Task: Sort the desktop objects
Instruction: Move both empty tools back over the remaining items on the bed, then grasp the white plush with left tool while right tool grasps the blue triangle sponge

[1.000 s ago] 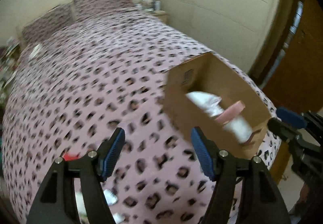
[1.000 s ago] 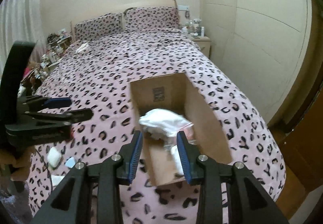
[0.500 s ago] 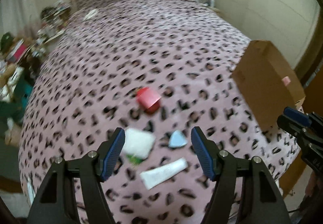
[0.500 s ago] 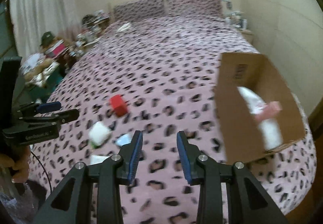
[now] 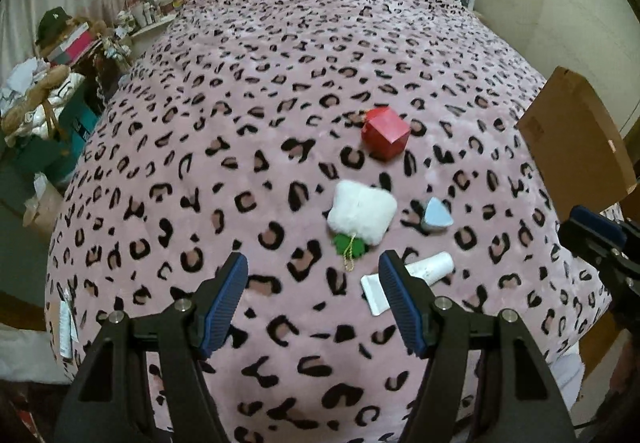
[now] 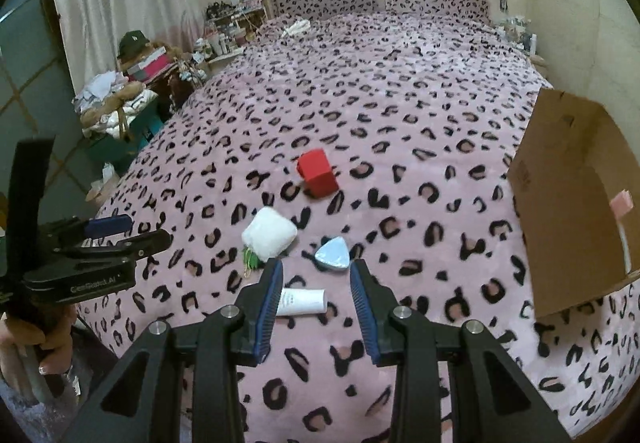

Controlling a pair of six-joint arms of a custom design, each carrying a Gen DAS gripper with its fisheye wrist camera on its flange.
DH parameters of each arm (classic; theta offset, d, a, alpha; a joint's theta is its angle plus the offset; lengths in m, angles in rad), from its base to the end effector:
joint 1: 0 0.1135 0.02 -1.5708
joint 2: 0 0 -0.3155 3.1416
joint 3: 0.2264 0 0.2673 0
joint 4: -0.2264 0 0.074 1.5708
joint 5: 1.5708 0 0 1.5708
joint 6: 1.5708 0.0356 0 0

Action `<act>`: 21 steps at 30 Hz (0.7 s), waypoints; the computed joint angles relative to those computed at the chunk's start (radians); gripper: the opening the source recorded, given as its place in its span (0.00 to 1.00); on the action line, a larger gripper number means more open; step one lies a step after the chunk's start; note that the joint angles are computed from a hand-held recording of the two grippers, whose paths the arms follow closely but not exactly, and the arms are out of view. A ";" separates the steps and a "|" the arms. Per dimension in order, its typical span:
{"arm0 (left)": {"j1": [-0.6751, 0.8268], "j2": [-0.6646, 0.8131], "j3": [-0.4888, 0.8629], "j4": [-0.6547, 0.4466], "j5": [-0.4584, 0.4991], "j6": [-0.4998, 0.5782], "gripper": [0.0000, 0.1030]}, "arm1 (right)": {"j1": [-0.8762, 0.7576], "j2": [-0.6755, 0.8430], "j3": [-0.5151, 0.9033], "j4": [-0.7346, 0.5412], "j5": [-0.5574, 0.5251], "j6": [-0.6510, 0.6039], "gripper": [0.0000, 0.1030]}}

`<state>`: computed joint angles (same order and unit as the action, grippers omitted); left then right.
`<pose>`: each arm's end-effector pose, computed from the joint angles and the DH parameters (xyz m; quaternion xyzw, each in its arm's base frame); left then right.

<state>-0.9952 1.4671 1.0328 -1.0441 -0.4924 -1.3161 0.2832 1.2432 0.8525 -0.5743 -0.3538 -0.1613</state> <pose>0.1549 -0.2078 0.2672 -0.1659 0.9546 0.0572 0.2408 0.2302 0.0798 0.2802 -0.2583 0.9049 0.1855 0.2829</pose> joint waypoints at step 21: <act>0.311 0.276 -0.152 0.566 0.204 0.357 0.79 | 0.104 0.470 0.022 0.288 0.040 0.165 0.41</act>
